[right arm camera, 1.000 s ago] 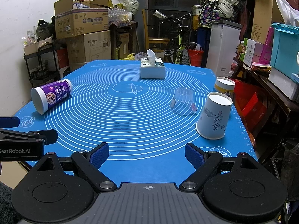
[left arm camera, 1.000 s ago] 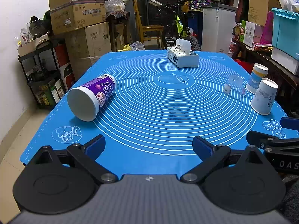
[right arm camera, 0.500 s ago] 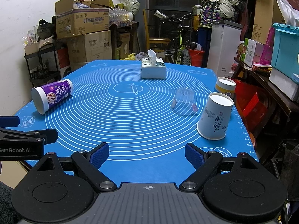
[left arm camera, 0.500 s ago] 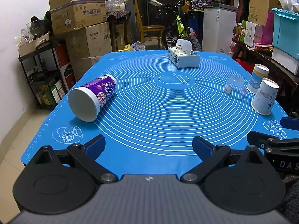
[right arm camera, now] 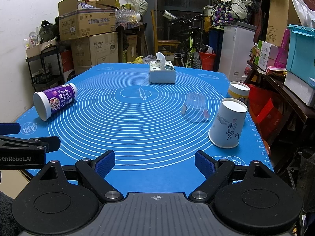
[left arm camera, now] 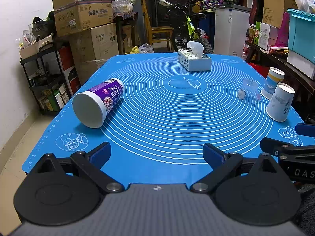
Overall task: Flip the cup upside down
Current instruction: 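Reach the left tool to the purple cup lying on its side and grasp it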
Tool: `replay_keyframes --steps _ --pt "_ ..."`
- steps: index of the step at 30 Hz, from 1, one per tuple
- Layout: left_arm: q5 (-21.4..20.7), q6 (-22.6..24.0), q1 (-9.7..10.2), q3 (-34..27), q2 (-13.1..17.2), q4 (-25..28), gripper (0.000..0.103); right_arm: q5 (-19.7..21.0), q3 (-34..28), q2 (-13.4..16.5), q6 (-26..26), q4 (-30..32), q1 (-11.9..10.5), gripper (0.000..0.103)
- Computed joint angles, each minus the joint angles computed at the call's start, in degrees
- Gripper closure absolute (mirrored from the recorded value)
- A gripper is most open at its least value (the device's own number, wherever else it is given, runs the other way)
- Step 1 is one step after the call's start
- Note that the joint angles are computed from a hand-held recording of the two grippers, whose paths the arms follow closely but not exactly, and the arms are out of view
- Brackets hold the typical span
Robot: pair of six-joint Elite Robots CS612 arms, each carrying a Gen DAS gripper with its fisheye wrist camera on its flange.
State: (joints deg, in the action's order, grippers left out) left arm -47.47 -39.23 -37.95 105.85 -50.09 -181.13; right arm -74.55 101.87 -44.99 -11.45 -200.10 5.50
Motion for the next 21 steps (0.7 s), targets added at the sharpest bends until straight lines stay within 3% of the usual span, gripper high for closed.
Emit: replay_keyframes --steps 12,18,21 --pt "4.12 4.79 1.60 -0.93 0.40 -1.35 0.004 0.73 -4.75 1.86 1.21 1.04 1.89 0.014" --pt "6.37 7.88 5.11 -4.02 1.73 1.99 0.004 -0.15 -7.63 3.40 1.76 1.98 2.34 0.014" --pt "6.57 7.10 7.14 -6.05 2.17 6.17 0.004 -0.53 -8.68 3.96 2.41 2.94 2.35 0.014"
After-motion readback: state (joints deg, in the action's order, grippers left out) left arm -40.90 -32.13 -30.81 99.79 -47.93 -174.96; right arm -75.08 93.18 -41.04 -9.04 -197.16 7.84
